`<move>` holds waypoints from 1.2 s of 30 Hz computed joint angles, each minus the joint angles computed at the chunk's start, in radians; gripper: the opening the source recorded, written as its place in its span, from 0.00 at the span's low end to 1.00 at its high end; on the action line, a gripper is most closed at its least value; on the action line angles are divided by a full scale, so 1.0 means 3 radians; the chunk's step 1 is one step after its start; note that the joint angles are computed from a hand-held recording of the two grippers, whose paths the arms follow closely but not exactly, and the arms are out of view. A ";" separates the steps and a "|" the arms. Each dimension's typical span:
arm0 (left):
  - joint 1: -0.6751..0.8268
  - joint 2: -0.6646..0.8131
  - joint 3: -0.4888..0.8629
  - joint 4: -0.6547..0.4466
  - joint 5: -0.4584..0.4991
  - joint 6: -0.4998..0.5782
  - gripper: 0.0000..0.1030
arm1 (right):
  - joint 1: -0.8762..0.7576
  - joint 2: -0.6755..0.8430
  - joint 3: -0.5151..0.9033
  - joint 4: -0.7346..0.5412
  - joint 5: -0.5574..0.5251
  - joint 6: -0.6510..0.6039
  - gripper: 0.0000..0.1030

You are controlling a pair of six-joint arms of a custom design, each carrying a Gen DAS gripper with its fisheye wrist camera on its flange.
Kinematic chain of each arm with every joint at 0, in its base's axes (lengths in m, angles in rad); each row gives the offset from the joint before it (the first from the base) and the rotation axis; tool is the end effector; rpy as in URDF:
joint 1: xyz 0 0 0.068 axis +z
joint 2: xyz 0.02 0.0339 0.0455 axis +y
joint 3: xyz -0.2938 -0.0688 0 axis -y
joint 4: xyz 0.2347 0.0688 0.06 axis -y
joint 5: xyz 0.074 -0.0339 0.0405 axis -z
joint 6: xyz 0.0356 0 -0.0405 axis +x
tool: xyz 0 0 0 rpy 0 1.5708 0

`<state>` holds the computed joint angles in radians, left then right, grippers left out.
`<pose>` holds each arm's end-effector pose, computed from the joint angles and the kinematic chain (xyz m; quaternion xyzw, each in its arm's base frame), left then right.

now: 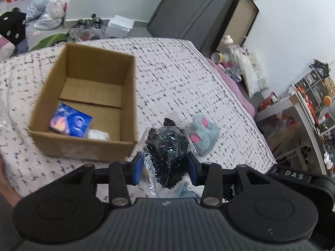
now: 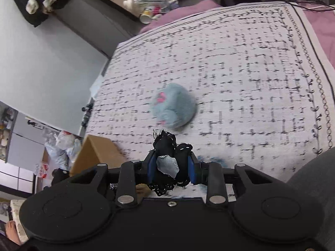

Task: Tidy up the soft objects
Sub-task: 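Carry the black bagged item with the left tool while the right tool carries the lace patch to the box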

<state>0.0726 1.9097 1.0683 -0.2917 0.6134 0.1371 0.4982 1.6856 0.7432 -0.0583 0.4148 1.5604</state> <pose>0.3631 0.0059 0.1622 0.0955 0.9280 -0.2714 0.2367 0.2684 0.1296 0.1610 0.5256 0.7804 0.1340 0.3112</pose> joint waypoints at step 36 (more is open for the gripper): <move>0.0516 0.0810 0.1611 -0.0746 -0.0057 0.0139 0.41 | 0.0163 0.1004 0.1558 -0.0093 -0.0061 -0.0984 0.30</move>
<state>0.2273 2.1526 1.5515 -0.5155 0.5963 0.1789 0.5472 1.9869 1.2107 -0.0860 0.3965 1.2651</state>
